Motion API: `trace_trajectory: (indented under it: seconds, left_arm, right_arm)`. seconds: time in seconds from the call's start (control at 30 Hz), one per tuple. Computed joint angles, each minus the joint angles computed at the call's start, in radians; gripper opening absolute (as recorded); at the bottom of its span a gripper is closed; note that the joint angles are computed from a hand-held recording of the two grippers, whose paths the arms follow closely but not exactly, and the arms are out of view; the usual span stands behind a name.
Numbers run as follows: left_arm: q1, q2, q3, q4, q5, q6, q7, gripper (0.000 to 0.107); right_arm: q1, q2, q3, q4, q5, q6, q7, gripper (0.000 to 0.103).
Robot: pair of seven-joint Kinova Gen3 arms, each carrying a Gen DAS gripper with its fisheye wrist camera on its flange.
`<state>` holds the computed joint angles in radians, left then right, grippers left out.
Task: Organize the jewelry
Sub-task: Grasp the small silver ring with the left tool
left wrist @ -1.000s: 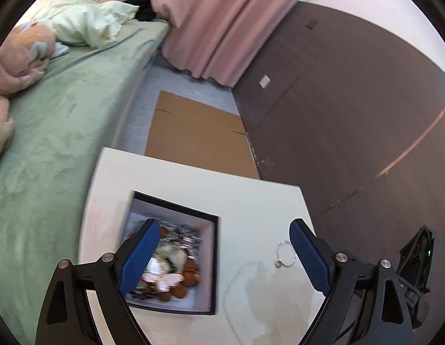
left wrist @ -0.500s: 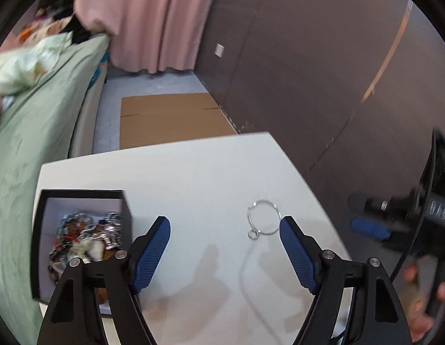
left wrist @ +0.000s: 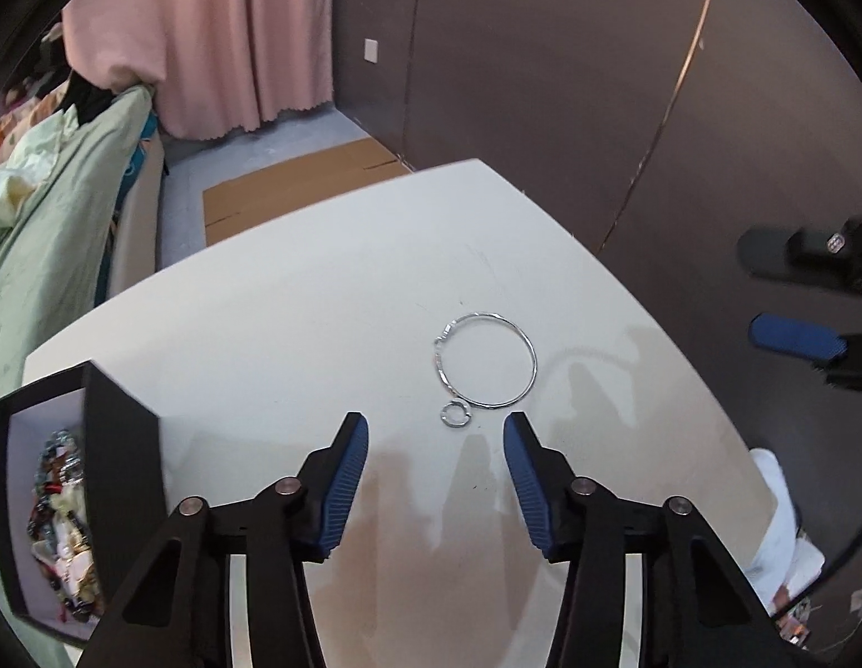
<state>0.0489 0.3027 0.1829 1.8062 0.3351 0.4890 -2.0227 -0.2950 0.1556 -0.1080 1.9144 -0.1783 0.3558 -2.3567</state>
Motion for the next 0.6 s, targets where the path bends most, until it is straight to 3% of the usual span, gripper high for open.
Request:
trace_trajectory:
  seconds: [0.33, 0.6]
  left_arm:
    - [0.077, 0.033, -0.036, -0.016, -0.109, -0.029, 0.120, 0.033]
    - [0.181, 0.032, -0.103, -0.018, -0.255, -0.053, 0.319, 0.022]
  right_arm:
    - [0.050, -0.004, -0.025, 0.010, -0.073, -0.008, 0.086, 0.071]
    - [0.044, 0.003, -0.023, 0.006, -0.098, -0.004, 0.120, 0.071]
